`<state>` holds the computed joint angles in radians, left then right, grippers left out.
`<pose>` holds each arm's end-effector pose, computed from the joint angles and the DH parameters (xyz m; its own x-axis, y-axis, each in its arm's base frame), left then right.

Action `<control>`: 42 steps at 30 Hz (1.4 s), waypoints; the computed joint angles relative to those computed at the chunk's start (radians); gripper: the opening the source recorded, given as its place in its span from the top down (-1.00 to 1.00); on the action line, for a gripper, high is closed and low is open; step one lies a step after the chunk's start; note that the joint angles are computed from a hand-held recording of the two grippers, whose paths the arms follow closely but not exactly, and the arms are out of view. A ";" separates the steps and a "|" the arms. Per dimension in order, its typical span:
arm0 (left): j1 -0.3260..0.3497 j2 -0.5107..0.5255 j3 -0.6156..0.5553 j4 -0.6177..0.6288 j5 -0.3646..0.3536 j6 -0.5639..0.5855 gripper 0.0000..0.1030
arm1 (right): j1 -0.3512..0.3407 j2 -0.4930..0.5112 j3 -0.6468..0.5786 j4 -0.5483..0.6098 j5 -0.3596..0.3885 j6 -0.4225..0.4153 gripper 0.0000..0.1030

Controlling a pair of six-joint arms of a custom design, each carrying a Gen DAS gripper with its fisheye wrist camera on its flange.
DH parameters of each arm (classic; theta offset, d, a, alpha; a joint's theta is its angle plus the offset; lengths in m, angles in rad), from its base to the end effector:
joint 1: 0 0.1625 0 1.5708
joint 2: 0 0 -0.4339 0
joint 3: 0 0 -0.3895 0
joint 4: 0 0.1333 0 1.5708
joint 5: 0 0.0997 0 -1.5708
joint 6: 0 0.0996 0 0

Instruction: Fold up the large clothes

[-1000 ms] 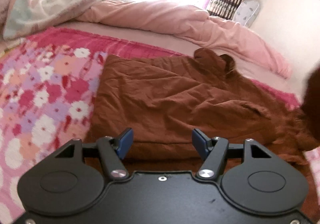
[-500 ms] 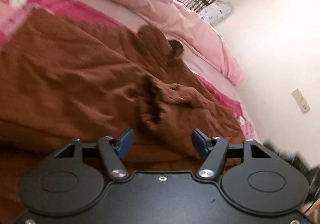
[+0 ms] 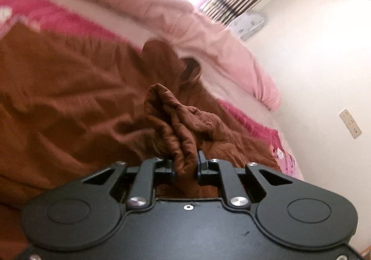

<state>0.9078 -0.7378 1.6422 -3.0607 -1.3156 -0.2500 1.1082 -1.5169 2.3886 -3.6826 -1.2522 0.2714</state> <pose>-0.3048 -0.6478 0.1230 -0.9490 0.3080 -0.0671 0.2871 0.7566 -0.5875 -0.0295 -0.4277 0.3612 -0.9073 0.2308 -0.3515 0.4029 0.2374 -0.8839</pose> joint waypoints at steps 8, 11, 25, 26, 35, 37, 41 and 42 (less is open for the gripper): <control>0.023 0.023 0.015 0.096 0.030 0.010 0.55 | 0.005 -0.007 -0.006 0.008 -0.142 -0.052 0.85; 0.019 0.004 0.005 0.136 0.027 0.008 0.37 | -0.033 -0.016 0.017 0.006 -0.098 -0.035 0.82; -0.074 -0.039 0.074 -0.018 0.119 0.283 0.02 | 0.328 0.043 -0.051 -0.159 -0.491 -0.517 0.36; -0.072 -0.015 0.056 -0.004 0.128 0.284 0.02 | 0.334 0.066 -0.072 -0.141 -0.499 -0.536 0.36; -0.032 0.058 0.005 0.037 0.157 0.309 -0.05 | 0.286 0.193 -0.151 -0.129 -0.614 -0.608 0.46; -0.031 0.056 0.005 0.039 0.157 0.316 -0.05 | 0.251 0.191 -0.142 -0.117 -0.576 -0.577 0.60; -0.045 0.041 -0.002 0.062 0.163 0.288 -0.05 | 0.254 0.184 -0.133 -0.121 -0.574 -0.573 0.61; -0.051 0.035 -0.001 0.050 0.162 0.289 -0.04 | 0.271 0.183 -0.134 -0.125 -0.595 -0.581 0.57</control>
<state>0.8564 -0.7029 1.6414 -3.0106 -1.1539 0.0394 1.3796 -1.3336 2.2547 -3.8078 -1.8477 -0.3098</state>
